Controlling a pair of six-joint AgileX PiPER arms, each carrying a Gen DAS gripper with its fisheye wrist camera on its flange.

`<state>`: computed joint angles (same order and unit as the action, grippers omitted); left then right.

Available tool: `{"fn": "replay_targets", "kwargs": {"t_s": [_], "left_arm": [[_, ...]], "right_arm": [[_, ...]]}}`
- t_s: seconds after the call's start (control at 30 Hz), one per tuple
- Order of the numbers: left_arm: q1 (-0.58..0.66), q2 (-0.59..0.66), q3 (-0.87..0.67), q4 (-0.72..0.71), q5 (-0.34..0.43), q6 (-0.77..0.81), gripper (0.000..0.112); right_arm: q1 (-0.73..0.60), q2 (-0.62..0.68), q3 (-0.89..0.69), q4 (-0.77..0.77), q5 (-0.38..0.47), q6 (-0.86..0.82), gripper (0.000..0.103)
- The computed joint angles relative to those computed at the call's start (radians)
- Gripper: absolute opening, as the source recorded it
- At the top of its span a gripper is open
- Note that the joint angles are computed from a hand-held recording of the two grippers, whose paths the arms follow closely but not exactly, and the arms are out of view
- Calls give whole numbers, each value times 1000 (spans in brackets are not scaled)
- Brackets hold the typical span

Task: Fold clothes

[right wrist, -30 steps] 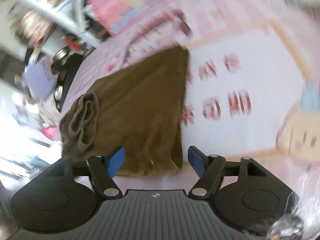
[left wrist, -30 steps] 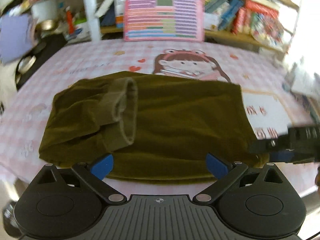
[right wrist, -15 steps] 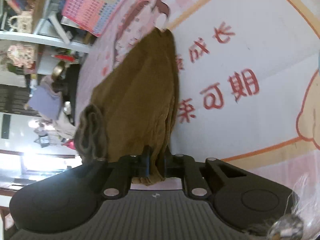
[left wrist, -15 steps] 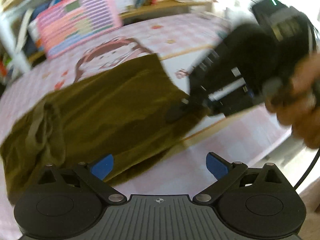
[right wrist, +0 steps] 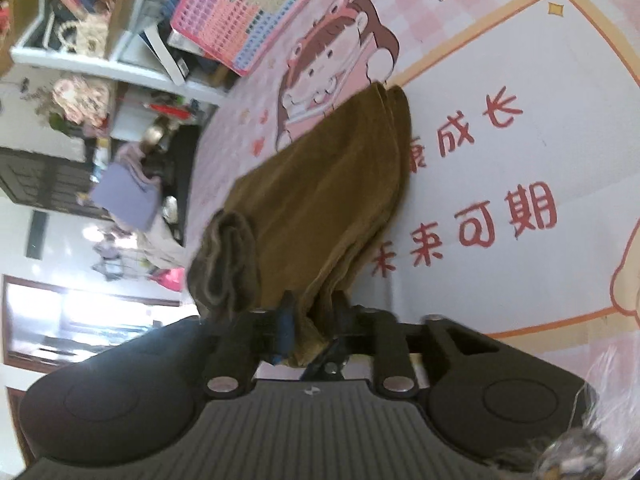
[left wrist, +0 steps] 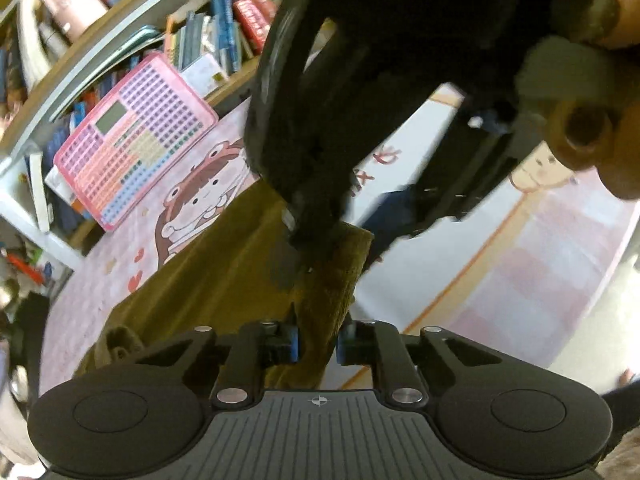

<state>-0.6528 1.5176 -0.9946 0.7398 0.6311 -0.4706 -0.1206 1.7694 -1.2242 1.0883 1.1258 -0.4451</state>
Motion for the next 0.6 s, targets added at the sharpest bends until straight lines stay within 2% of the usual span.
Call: {"fn": "replay_targets", "kwargs": {"t_s": [0.03, 0.07, 0.17, 0.33, 0.53, 0.57, 0.6], "left_arm": [[12, -7, -1, -21, -8, 4, 14], [29, -15, -8, -57, -14, 22, 13], [70, -40, -28, -155, -26, 71, 13], [76, -73, -25, -196, -18, 75, 13], [95, -104, -20, -234, -21, 78, 13], [100, -111, -21, -238, -18, 76, 14], [104, -118, -22, -242, -14, 74, 14]], "right_arm": [[-9, 2, -3, 5, -1, -5, 67], [-18, 9, -8, 8, -1, -8, 70], [-31, 63, -45, 8, -1, 18, 71], [-32, 184, -152, 49, -25, 118, 70], [17, 305, -333, 2, -38, 211, 63], [19, 316, -343, 9, -37, 214, 56], [22, 327, -353, 11, -36, 219, 43]]}}
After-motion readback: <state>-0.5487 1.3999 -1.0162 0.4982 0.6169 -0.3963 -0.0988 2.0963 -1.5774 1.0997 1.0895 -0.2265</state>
